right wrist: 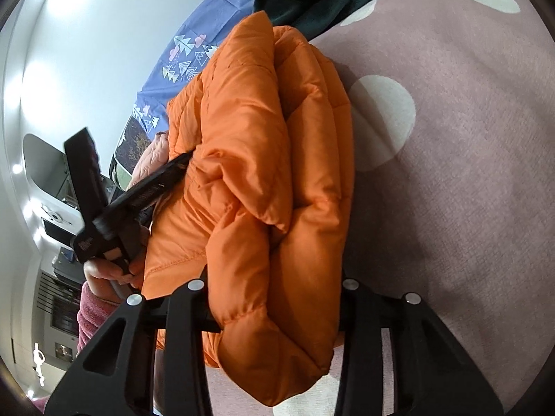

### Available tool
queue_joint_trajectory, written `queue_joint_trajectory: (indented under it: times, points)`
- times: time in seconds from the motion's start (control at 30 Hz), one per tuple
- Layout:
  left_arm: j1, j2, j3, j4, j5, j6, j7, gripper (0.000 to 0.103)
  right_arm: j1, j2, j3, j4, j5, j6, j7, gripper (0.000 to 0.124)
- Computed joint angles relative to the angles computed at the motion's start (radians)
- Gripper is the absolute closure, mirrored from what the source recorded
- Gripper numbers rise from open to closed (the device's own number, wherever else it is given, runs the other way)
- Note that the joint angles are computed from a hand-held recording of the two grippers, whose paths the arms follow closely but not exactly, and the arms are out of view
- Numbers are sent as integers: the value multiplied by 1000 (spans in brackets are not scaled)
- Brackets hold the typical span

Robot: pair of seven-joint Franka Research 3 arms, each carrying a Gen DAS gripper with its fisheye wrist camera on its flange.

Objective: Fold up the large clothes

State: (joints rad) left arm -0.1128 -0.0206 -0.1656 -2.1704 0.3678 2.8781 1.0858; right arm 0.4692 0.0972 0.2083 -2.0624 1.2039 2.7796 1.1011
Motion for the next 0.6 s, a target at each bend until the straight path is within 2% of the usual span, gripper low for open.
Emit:
queue_joint_trajectory:
  times: [0.07,0.1,0.2,0.23,0.3,0.4,0.5,0.6]
  points:
    - [17,-37,11,-49,3,72,-64,37,3,3,1,2,-13,9,3,85]
    - [46,-55,7,-65,82,93,-175,36,4,5,2,4,-16,11,3,85]
    - [110,-86,-5,-86,218,91,-370,25,1,7,3,6,-8,10,-7,84]
    - [108,-88,4,-92,201,85,-363,24,0,7,3,5,-2,8,-14,84]
    - [81,-81,38,-100,68,64,-269,21,-2,-1,4,-5,17,6,-34,83]
    - [15,-54,88,-114,-252,102,-32,17,5,13,2,11,0,15,-14,81]
    - [-10,-24,91,-94,-482,114,157,14,4,19,5,18,-11,16,1,80]
    - [-2,15,69,-41,-611,88,267,9,1,22,6,22,-12,15,8,78]
